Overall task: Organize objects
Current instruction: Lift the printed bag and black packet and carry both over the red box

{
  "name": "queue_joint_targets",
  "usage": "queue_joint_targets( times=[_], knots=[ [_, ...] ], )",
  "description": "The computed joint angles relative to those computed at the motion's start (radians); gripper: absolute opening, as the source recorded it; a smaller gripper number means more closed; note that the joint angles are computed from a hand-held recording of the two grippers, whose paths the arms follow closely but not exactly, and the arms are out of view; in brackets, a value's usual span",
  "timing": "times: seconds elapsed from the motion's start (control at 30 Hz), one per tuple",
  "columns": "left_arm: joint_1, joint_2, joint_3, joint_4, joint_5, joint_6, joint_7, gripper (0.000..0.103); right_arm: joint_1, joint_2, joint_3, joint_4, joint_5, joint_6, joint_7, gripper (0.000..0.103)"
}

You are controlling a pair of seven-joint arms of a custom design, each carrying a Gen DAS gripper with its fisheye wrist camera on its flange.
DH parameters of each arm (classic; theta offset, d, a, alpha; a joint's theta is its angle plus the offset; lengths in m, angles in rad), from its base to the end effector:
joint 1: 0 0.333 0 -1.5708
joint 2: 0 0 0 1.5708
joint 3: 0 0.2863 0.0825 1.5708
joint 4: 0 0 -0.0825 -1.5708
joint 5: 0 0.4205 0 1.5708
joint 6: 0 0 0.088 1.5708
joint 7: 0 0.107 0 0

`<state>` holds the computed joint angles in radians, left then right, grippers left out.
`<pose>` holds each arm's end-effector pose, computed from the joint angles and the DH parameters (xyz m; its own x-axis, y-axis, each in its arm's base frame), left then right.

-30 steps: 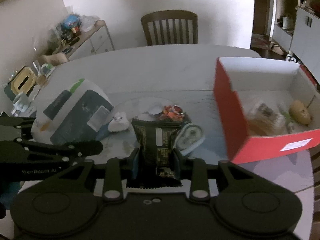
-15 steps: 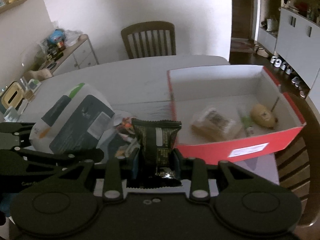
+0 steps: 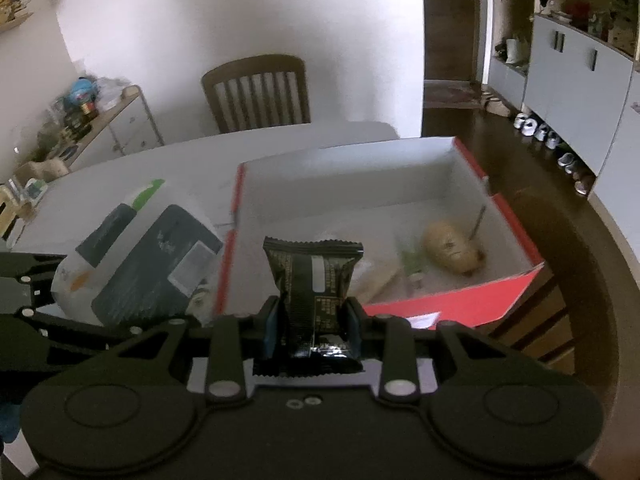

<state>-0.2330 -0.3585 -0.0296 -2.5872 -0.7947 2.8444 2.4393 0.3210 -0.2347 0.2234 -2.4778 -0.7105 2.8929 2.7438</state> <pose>0.4772 -0.0889 0.3895 -0.4518 -0.8879 0.0868 -0.6962 0.2900 -0.6566 0.4255 0.3022 0.3852 0.0734 -0.9870 -0.1431 -0.7566 0.0383 -0.6528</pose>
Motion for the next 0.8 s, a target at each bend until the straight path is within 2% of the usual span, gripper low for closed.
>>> queue_joint_targets(
  times=[0.17,0.43,0.6,0.8],
  knots=[
    [0.002,0.078,-0.034,0.074,0.039,0.009,-0.031,0.053,-0.026,0.000,-0.025,-0.009,-0.007,0.013,-0.025,0.033],
    [0.042,0.216,-0.087,0.219,0.145,-0.016,-0.111,0.054,-0.070,0.035,-0.048,0.018,-0.015,0.033,-0.061,0.033],
    [0.073,0.321,-0.119,0.320,0.249,-0.004,-0.195,0.054,-0.077,0.078,-0.072,0.045,0.005,0.044,-0.112,0.033],
    [0.091,0.426,-0.139,0.410,0.380,0.002,-0.284,0.054,-0.086,0.150,-0.090,0.096,-0.048,0.018,-0.101,0.033]
  ],
)
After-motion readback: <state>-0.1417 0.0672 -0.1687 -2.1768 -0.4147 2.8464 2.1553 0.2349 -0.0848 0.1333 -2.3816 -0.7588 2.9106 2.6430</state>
